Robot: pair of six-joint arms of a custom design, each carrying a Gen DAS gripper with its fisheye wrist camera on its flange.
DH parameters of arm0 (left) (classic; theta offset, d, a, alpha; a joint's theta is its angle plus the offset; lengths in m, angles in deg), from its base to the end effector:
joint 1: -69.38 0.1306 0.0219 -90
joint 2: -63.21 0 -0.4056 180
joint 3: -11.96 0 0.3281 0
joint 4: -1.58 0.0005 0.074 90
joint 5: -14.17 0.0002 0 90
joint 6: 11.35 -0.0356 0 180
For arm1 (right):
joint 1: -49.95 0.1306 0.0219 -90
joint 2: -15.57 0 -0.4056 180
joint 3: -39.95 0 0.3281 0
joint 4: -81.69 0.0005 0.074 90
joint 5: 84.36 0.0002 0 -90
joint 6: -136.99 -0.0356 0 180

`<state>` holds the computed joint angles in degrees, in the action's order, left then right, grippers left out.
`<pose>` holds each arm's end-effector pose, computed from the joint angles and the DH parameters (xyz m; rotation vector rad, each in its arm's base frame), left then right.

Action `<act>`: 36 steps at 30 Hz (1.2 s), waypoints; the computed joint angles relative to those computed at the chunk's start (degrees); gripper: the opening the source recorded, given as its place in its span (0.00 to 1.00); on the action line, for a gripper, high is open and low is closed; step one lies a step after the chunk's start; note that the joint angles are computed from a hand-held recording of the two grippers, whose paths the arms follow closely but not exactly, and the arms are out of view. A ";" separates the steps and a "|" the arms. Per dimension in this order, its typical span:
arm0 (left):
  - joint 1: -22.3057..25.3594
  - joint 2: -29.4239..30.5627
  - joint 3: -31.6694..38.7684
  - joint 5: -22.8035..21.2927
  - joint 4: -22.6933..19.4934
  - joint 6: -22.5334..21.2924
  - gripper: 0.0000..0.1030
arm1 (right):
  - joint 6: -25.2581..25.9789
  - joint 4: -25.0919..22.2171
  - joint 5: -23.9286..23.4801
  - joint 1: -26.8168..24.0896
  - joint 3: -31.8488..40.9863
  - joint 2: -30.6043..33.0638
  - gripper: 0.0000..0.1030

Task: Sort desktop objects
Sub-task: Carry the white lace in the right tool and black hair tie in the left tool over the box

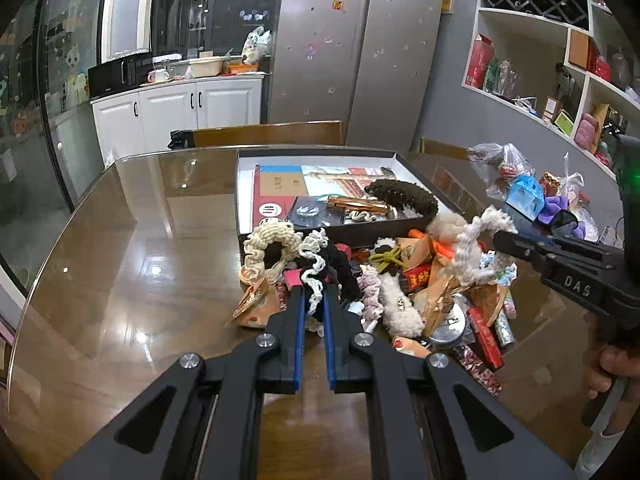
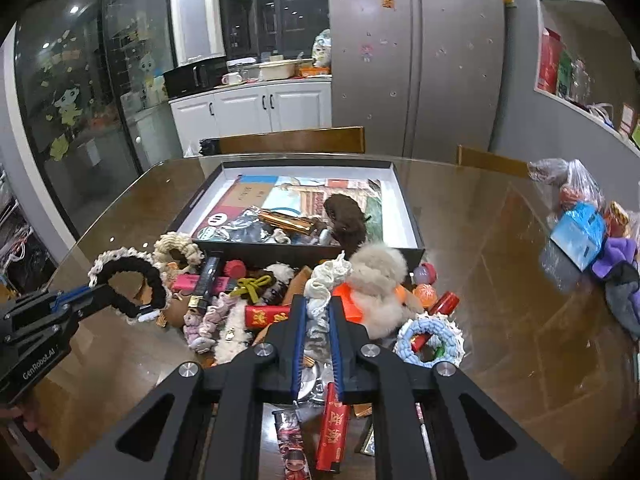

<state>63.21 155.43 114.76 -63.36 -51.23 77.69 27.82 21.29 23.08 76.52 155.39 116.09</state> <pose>0.4371 -0.0555 0.5229 0.2543 2.2906 -0.2976 0.4419 0.2085 0.5367 -0.0044 2.3192 0.0411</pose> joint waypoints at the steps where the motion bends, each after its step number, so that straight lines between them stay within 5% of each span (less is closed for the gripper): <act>1: -0.08 -0.06 0.14 0.14 -0.21 -0.06 0.08 | -0.16 0.03 0.12 0.09 0.02 -0.05 0.11; 24: -1.68 4.38 8.98 0.24 -3.20 -1.16 0.08 | 3.38 -4.83 -0.55 1.10 10.60 4.80 0.10; 36: -3.28 12.63 21.00 -0.89 -7.16 -2.08 0.08 | 6.32 -10.39 -4.28 -0.64 23.16 12.81 0.10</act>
<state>59.93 168.06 135.76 -64.24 -58.40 75.60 34.14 10.90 18.80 75.89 178.55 128.90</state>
